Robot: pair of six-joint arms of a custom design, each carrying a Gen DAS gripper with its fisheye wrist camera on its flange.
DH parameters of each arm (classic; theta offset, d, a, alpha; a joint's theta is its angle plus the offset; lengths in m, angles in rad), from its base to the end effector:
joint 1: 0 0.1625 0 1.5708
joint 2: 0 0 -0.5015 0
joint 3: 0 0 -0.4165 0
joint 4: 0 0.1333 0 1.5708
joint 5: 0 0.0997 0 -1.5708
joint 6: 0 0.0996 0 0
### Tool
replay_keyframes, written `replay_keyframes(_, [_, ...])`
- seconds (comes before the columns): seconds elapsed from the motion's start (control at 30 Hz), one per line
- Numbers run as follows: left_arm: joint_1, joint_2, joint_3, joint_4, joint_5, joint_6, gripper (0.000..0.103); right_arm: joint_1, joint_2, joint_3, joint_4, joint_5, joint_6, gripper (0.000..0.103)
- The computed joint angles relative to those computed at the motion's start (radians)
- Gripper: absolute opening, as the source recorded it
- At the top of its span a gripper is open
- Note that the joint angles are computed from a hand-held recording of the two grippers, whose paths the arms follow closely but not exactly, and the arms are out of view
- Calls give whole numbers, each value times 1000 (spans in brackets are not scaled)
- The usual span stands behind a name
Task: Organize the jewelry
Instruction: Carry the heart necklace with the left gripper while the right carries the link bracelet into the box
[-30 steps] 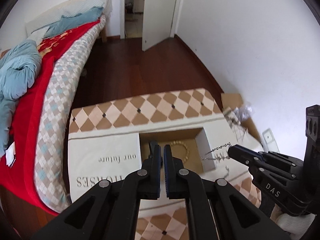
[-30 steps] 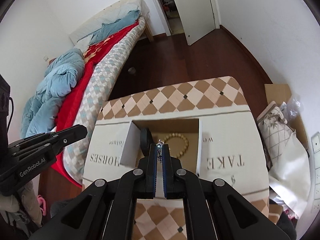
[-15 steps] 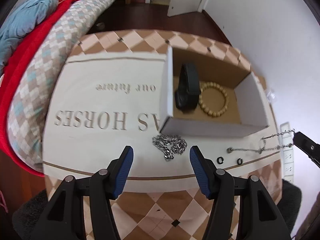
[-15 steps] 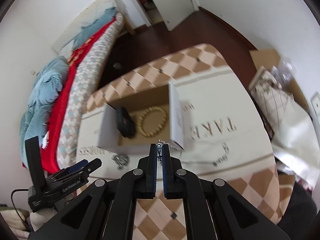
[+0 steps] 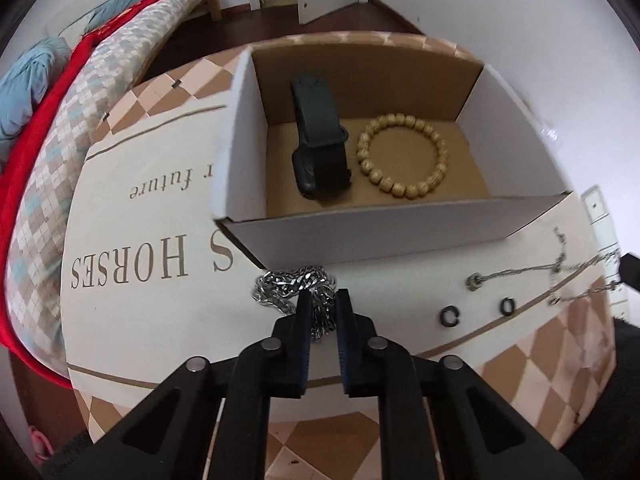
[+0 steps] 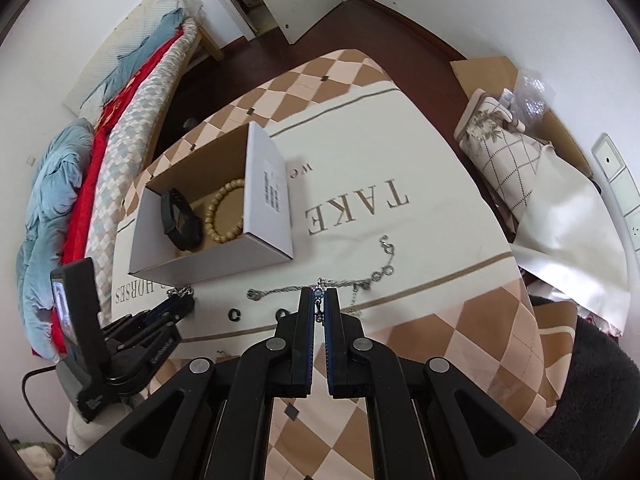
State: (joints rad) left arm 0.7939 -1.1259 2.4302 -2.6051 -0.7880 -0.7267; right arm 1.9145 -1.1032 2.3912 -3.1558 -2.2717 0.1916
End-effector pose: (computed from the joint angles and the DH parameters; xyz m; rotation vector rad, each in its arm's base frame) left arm -0.1372 -0.4299 0.1187 0.1915 2.3560 -0.4310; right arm 0.2200 -0.4097 0.1666 0.0531 -2.4803 0.5969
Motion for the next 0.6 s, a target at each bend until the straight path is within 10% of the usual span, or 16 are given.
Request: replay_keyframes(0.6, [-145,-288,-73,119,-63,-14,6,123,-28,-119,47,93,-81,4])
